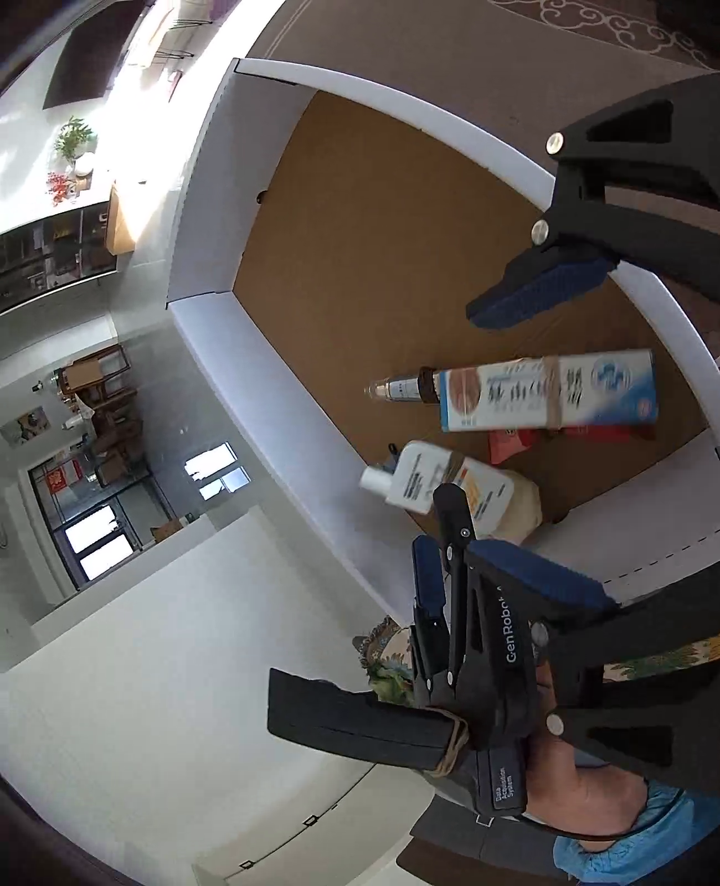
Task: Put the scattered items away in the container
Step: 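Carry bottle and ointment box over the white container and open both grippers, then move both tools back over the table toward the black soap box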
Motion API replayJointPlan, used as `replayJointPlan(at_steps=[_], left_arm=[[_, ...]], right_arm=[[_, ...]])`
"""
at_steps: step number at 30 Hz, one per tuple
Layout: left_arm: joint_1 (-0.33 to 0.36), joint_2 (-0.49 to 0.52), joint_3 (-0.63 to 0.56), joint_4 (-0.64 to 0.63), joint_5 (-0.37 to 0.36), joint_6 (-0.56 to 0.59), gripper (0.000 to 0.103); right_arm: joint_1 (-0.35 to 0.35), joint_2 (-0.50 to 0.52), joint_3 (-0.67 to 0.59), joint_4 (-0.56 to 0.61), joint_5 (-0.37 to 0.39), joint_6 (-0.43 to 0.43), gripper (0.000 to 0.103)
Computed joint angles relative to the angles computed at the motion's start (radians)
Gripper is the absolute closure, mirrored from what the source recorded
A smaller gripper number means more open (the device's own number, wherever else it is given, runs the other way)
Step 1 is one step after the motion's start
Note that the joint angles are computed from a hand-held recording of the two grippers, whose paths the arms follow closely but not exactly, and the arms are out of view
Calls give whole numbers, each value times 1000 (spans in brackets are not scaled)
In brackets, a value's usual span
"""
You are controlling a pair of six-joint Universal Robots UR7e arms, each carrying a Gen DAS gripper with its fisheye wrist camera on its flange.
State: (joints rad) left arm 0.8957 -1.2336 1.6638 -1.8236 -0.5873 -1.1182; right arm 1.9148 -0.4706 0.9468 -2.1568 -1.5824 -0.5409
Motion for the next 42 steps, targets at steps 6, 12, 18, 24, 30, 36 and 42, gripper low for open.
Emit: replayJointPlan(at_steps=[6, 12, 18, 24, 30, 36, 42], left_arm=[[-39, 31, 14, -75, 47, 15, 30], [-98, 192, -83, -372, 14, 320, 28], [-109, 475, -397, -368, -149, 620, 12], [-104, 723, -687, -191, -278, 786, 12], [-123, 794, -719, -95, -285, 915, 12], [-99, 812, -732, 70, -229, 819, 12], [-75, 812, -707, 34, -227, 843, 12]], right_arm=[[-57, -168, 215, -202, -4, -49, 0], [-162, -375, 529, -581, -215, -205, 0], [-324, -485, 627, -798, -484, -247, 0], [-448, -556, 597, -747, -533, -123, 0], [-456, -557, 585, -764, -535, -88, 0], [-430, -516, 558, -776, -568, -55, 0], [-431, -513, 557, -777, -567, -56, 0]])
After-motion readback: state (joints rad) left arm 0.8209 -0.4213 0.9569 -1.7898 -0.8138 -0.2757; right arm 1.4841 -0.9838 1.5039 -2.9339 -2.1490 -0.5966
